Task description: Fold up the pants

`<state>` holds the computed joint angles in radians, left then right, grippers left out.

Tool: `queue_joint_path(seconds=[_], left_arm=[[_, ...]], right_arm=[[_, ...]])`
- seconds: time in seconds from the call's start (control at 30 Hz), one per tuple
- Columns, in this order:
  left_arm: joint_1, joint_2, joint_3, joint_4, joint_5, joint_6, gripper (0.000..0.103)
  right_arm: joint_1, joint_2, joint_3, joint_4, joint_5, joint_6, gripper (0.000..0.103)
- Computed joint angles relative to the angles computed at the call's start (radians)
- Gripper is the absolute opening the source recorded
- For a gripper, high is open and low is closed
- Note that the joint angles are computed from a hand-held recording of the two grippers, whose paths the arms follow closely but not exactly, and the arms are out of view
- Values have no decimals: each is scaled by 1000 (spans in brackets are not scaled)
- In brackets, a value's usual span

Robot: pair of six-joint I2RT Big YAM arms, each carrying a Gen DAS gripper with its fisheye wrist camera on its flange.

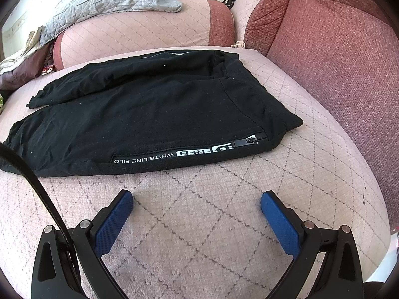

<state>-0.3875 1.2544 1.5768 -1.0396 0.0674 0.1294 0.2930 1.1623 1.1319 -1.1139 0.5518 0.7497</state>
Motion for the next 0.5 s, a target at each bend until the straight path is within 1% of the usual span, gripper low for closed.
queue_joint_path(seconds=[0.17, 0.3, 0.5], left_arm=[[-45, 14, 1, -8, 35, 56, 94], [-78, 33, 7, -29, 66, 80, 94], [-122, 74, 16, -46, 46, 86, 94]], right_arm=[[-4, -3, -1, -1, -1, -5, 103], [-3, -2, 0, -2, -1, -3, 103], [-5, 0, 1, -2, -2, -7, 103]])
